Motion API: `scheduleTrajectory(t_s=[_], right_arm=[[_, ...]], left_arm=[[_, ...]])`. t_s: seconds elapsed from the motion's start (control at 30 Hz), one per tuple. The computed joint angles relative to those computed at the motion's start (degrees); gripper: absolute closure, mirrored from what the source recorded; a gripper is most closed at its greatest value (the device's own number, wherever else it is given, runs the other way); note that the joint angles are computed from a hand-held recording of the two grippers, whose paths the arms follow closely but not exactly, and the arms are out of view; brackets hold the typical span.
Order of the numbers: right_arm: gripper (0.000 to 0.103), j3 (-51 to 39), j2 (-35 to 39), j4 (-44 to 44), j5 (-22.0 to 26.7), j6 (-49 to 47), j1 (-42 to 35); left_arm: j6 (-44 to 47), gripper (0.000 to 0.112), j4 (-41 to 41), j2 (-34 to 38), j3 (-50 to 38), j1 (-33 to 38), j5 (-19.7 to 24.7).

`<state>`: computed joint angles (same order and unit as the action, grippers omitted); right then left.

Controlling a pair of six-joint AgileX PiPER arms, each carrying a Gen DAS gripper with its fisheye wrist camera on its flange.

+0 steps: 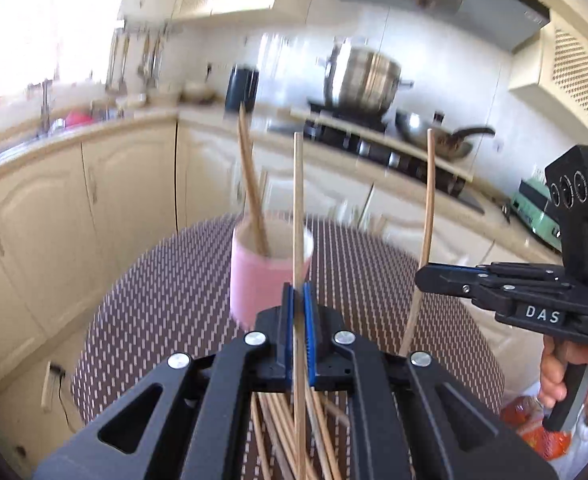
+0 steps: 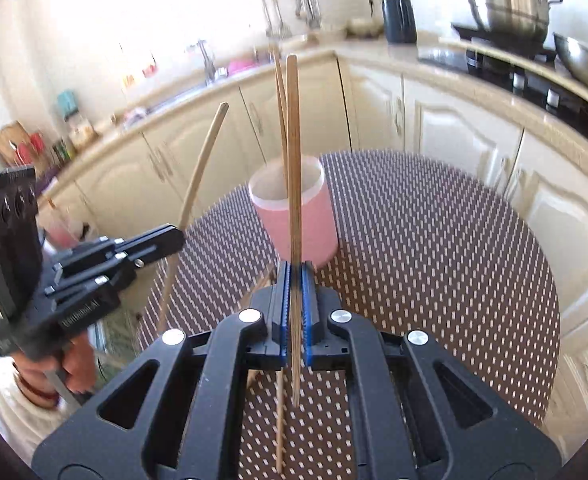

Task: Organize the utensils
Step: 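Lift the chopsticks and lower them into the pink cup with the right gripper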

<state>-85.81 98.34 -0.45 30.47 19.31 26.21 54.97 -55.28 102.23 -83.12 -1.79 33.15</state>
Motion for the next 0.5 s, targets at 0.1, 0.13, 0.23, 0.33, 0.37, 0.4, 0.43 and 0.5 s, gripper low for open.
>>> scheduleTrajectory(t_s=[0.1,0.13,0.23,0.33,0.37,0.4,0.43,0.5], right_arm=[[0.097,-3.08,1.08,0.56,-1.87,-0.45,-0.14],[0.097,-4.34,1.65,1.06,-1.96,-1.18,-0.32],[0.097,-8.37,3.67,3.07,-2.37,-3.15,-0.9],[0.097,-13.02,5.44,1.73,-1.83,-2.95,-1.01],[0.097,-14.12,5.94,1.67,-2.13,-2.83,-1.07],[0.097,-15.59,6.68,1.93,-2.04,-3.25,-1.42],[0.097,-17.52,7.58,2.35,-1.36,-3.99,-1.65],[0.097,-20.39,9.05,-0.35,-1.37,-2.38,-1.72]], left_arm=[[3.39,0.107,-4.65,0.81,-1.36,-1.67,-4.06],[4.88,0.107,-6.87,1.35,-2.07,-1.95,-5.23],[8.37,0.107,-11.73,3.12,-4.93,-3.28,-8.75],[11.44,0.107,-16.52,5.79,-9.23,-4.14,-10.91],[12.56,0.107,-17.98,6.51,-10.26,-4.4,-11.77],[14.68,0.107,-20.69,7.4,-11.45,-4.86,-13.36],[15.07,0.107,-21.41,8.36,-12.84,-5.05,-13.72],[17.62,0.107,-25.02,10.2,-15.32,-5.65,-15.42]])
